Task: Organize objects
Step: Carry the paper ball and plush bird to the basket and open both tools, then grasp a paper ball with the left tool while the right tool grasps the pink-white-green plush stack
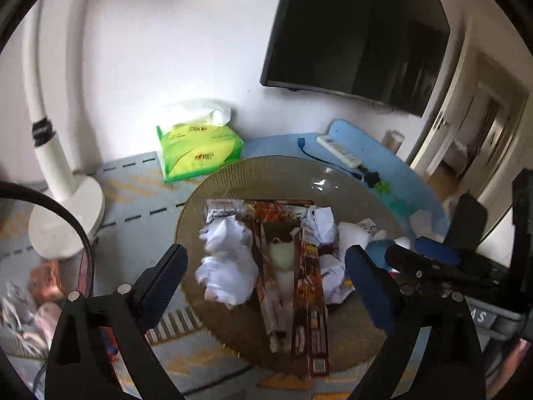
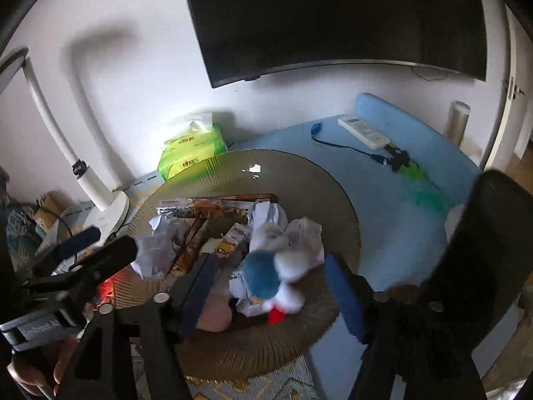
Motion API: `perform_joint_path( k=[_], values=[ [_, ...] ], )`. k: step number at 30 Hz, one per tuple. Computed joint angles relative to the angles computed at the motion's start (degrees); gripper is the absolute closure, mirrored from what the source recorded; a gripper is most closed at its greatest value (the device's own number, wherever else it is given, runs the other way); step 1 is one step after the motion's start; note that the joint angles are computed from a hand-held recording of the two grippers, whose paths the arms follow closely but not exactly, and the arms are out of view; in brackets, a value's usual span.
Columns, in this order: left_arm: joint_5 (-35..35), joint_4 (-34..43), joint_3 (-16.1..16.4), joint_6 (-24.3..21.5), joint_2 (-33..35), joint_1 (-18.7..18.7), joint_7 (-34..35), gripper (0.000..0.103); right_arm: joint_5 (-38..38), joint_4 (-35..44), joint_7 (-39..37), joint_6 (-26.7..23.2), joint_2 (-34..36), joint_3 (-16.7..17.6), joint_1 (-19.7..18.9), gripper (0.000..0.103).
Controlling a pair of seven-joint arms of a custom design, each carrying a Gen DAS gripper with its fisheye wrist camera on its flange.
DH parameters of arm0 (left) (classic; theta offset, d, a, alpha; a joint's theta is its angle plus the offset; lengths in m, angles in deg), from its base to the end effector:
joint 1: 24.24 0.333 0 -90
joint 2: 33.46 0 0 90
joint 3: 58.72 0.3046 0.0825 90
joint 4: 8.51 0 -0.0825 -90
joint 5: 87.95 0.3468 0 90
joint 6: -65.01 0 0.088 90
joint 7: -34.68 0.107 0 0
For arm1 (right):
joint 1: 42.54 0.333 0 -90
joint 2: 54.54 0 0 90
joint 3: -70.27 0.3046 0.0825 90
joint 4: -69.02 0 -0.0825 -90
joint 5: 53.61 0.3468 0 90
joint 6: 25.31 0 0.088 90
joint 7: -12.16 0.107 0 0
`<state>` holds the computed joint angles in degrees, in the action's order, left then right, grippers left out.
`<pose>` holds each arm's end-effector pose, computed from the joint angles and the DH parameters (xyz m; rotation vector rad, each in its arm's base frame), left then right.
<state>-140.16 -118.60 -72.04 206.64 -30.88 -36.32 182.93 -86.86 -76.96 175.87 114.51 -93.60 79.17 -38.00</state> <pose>0.5222 -0.2434 0.5248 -0.9714 2.6304 -1.2948 0.3500 0.0922 0.5546 -1.0453 2.2876 -0.8005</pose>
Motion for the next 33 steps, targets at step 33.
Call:
perform_joint_path(
  k=[33],
  values=[
    [2.3,-5.2,8.5,-2.1,2.5,18.3,7.1,0.001,-7.7,20.6,0.0,13.5,36.8,2.6,16.9,0.011]
  ],
)
